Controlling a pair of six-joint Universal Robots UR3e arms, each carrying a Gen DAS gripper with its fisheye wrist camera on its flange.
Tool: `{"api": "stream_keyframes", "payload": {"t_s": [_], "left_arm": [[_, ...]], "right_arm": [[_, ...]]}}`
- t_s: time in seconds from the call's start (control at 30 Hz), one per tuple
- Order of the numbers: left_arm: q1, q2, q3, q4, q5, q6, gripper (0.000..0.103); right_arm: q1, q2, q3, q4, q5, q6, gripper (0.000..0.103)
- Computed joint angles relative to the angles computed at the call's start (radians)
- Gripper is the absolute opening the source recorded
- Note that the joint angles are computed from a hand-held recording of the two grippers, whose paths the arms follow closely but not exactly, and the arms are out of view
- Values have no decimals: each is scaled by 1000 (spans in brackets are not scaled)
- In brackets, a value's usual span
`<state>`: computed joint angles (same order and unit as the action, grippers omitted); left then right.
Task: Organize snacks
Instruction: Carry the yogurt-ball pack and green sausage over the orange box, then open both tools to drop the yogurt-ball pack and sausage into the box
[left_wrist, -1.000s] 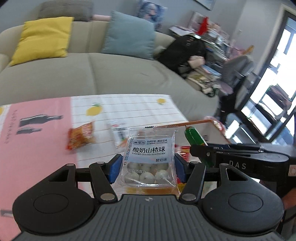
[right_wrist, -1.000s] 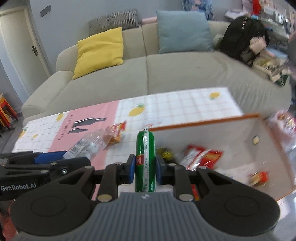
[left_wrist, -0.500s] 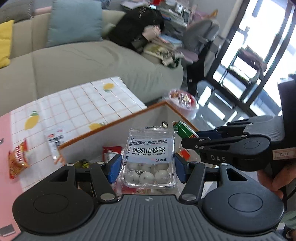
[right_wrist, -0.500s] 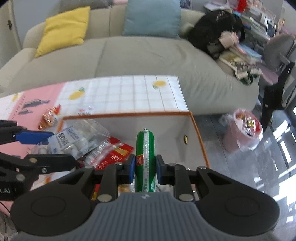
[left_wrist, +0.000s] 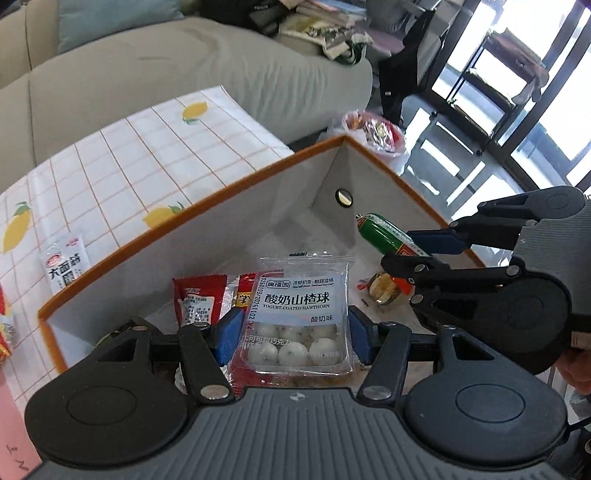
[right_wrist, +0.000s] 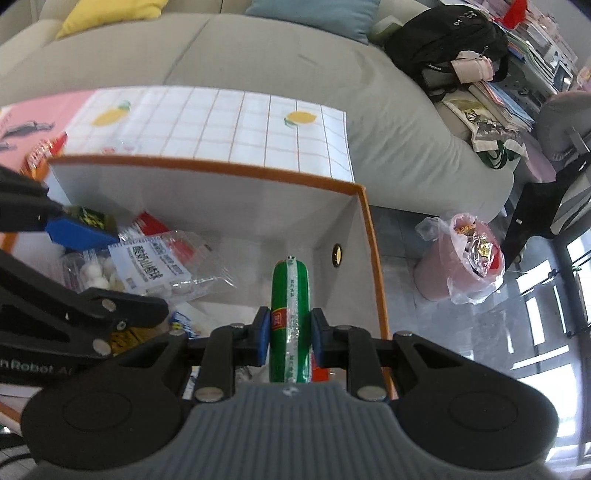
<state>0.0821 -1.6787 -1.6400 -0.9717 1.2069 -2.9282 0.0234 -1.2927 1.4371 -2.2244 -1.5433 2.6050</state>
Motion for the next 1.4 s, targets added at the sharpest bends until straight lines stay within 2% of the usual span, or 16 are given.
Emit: {"api": "stream_keyframes", "payload": {"t_s": [0.37,0.63,0.73,0.8,0.83,0.9,0.97,1.17,1.4], "left_arm": [[-1,-102,69,-28,0,33,71],[0,-118,118,-83,15,42,89],[15,-100,112,-107,-1,48,91],[20,-86,106,-107,-3,44,92],[21,-76,102,-106,-4,43,96],[28,-43,83,-101,-14,46,100],[34,-12,71,-98,-17,50,101],[81,134,14,-124,-45,95,101],[190,316,-56,-182,-75,142,101]], "right_arm": [[10,91,-25,-20,-40,-32,20],[21,117,-57,16,-61,-36,21],[24,108,-56,18,-63,-47,22],[32,103,-67,31,-77,-53,35],[36,99,-69,33,-83,-60,44],[38,88,-72,41,-83,-77,48],[42,68,-71,48,-87,-75,57],[46,-33,-16,36,-67,-4,69],[43,-127,-1,80,43,146,73]]}}
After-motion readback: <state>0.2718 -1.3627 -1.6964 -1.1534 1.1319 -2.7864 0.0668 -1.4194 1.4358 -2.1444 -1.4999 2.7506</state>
